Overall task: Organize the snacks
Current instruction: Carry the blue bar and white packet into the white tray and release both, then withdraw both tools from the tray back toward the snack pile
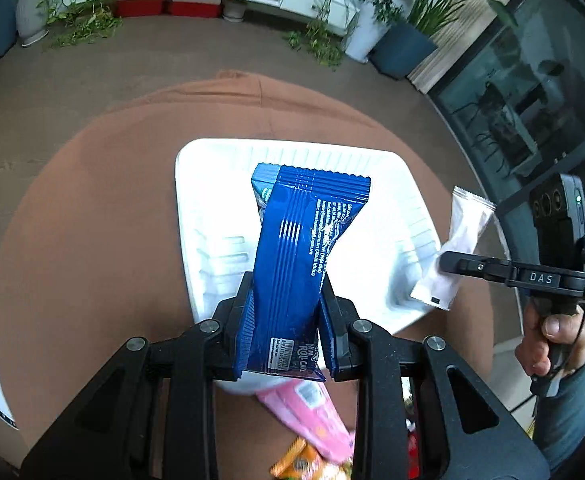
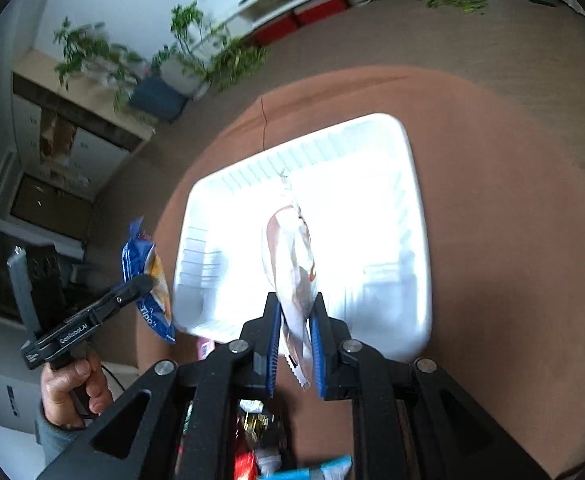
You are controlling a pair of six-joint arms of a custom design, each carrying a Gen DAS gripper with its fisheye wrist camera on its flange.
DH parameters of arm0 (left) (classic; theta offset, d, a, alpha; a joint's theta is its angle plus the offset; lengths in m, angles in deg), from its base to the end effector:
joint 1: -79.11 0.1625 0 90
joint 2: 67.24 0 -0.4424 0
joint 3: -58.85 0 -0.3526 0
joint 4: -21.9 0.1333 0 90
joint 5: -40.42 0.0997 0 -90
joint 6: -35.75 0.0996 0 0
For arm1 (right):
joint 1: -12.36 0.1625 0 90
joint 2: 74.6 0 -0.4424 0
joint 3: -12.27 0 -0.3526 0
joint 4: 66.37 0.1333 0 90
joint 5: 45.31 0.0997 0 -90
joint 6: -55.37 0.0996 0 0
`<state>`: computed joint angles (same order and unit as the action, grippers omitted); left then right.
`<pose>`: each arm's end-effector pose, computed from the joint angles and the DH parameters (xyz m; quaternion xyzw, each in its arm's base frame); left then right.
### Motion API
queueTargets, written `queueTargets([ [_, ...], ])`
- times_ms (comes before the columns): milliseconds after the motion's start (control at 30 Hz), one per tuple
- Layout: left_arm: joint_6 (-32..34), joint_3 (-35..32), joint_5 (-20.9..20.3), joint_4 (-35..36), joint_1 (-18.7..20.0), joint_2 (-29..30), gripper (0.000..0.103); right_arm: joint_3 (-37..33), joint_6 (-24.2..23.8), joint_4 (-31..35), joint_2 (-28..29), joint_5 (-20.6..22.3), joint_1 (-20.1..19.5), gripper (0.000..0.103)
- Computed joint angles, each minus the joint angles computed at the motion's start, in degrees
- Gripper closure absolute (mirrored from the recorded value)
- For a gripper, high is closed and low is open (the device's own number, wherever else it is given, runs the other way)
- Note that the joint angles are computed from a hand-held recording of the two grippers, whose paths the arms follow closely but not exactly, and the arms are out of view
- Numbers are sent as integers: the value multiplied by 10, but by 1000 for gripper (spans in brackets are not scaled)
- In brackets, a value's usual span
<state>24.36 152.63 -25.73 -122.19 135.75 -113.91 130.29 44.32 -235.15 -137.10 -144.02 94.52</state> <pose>-0.2144 -0.6413 0.1477 0.1737 0.9611 -0.1336 0.1680 0.0442 -0.5455 0.2132 0.0121 -0.9767 0.1861 0.1064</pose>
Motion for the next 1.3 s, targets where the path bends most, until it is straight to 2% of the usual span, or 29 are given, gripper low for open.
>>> queueTargets([
  [167, -11, -30, 15, 22, 8, 34, 77, -36, 14, 20, 33, -21, -8, 87],
  [233, -15, -24, 18, 19, 9, 36, 77, -73, 26, 46, 54, -32, -3, 87],
  [400, -15, -2, 26, 7, 9, 34, 77, -81, 25, 50, 67, -25, -18, 87],
  [567, -21, 5, 35, 1, 6, 37, 77, -72, 18, 35, 72, -29, -12, 86],
  [667, -23, 6, 30, -1, 11, 37, 76, -60, 11, 26, 66, -22, -14, 80],
  [733, -26, 9, 28, 1, 12, 32, 73, -56, 8, 21, 63, -14, -14, 69],
  [767, -28, 15, 35, -1, 9, 29, 71, -53, 7, 15, 61, -15, -12, 65],
  [800, -26, 8, 39, 2, 9, 33, 63, -50, 8, 5, 59, -26, -7, 48],
  [833, -22, 3, 36, -1, 10, 35, 59, -46, 12, -6, 58, -35, -2, 34],
  [867, -19, 11, 33, -11, 8, 28, 54, -40, 13, -20, 53, -36, -1, 31],
  [967, -10, 24, 58, -32, -6, 13, 43, -16, 14, -44, 24, -16, -5, 30],
  [1067, 0, 43, 62, -59, -17, -10, 40, 7, 18, -75, -4, -22, -1, 24],
  [1133, 12, 70, 66, -89, -30, -34, 33, 35, 17, -109, -28, -17, -2, 21],
  [1233, 37, 128, 71, -136, -57, -75, 18, 99, -4, -184, -70, 12, -5, 18],
  [1300, 46, 171, 62, -166, -74, -101, 2, 159, -37, -281, -88, 21, 5, 15],
])
